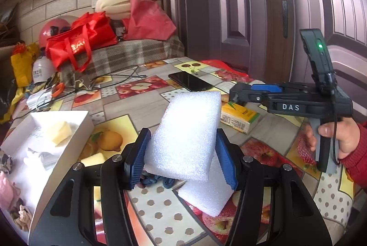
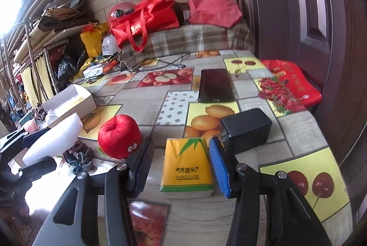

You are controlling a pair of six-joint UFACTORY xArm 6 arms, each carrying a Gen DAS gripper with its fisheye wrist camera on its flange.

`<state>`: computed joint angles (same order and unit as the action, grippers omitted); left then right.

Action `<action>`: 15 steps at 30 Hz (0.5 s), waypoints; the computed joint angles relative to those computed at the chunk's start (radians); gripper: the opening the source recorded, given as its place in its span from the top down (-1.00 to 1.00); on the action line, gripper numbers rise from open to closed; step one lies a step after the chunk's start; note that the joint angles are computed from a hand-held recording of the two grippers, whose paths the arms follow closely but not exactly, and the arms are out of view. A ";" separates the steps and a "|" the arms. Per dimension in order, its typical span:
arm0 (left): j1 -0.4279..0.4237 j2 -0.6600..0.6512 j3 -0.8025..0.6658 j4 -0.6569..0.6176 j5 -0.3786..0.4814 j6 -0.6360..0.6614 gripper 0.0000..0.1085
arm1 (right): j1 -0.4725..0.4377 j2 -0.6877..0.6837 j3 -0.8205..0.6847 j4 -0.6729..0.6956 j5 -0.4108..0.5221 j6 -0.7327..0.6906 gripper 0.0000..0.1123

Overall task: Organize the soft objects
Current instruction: 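Carry the foam sheet and tissue pack into the white box and open both tools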

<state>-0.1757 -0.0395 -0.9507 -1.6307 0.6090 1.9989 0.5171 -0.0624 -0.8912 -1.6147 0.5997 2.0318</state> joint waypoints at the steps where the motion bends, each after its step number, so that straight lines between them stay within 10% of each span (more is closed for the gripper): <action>1: 0.006 0.001 -0.001 -0.005 0.000 -0.006 -0.04 | 0.011 0.007 -0.008 0.010 0.021 -0.022 0.16; 5: 0.027 0.018 -0.017 -0.003 0.014 -0.041 -0.04 | -0.056 0.043 -0.039 0.100 -0.088 -0.105 0.03; 7: 0.031 0.017 -0.016 -0.010 0.016 -0.047 -0.04 | -0.088 0.059 -0.044 0.174 -0.140 -0.151 -0.53; 12: 0.036 0.018 -0.017 -0.034 0.016 -0.049 -0.04 | -0.110 0.159 -0.108 0.551 -0.176 -0.526 -0.49; 15: 0.035 0.015 -0.014 -0.052 0.009 -0.035 -0.05 | -0.085 0.181 -0.138 0.585 -0.116 -0.577 0.15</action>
